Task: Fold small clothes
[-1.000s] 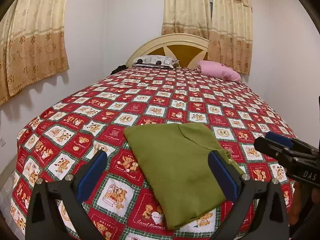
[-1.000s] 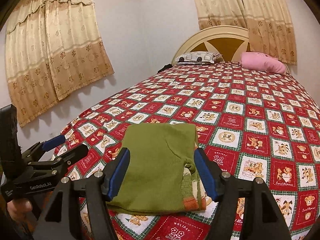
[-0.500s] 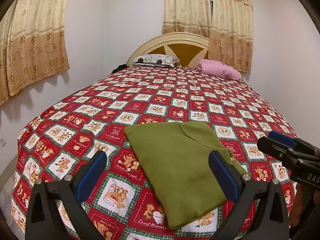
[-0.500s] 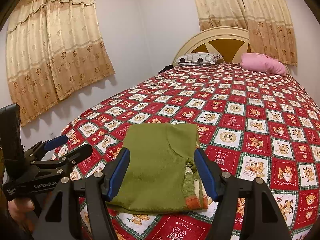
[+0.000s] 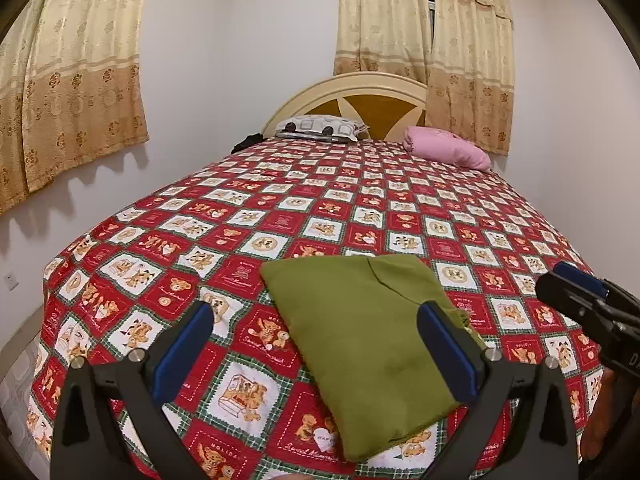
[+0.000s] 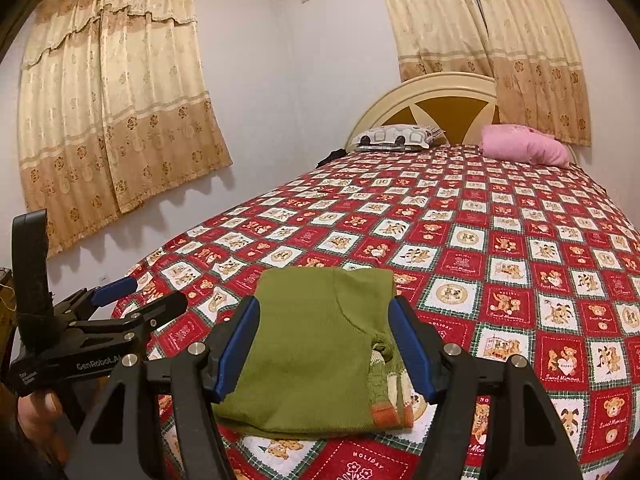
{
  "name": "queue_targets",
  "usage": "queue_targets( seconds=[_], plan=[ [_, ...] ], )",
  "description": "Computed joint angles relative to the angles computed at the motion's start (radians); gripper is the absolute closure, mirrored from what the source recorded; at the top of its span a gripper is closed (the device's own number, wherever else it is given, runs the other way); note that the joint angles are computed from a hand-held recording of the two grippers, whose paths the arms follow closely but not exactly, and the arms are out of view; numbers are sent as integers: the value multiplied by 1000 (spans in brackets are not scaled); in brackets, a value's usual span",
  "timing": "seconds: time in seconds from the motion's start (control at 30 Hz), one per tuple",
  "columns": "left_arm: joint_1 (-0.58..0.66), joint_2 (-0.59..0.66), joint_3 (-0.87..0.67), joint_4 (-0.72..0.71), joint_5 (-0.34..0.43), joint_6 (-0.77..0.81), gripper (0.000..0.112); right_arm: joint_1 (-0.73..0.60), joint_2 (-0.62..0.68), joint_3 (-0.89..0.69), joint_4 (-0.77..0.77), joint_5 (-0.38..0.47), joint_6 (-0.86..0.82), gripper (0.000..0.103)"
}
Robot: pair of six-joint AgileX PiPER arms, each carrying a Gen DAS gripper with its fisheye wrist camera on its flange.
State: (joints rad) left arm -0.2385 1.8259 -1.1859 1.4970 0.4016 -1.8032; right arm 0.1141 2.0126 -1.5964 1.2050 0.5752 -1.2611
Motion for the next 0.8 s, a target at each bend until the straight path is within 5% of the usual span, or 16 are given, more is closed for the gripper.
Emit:
queue_targets(
  seconds=[0.8],
  plan=[
    [15,-6,14,61,25,-53,9,20,-57,63,50,-9,-81,35]
  ],
)
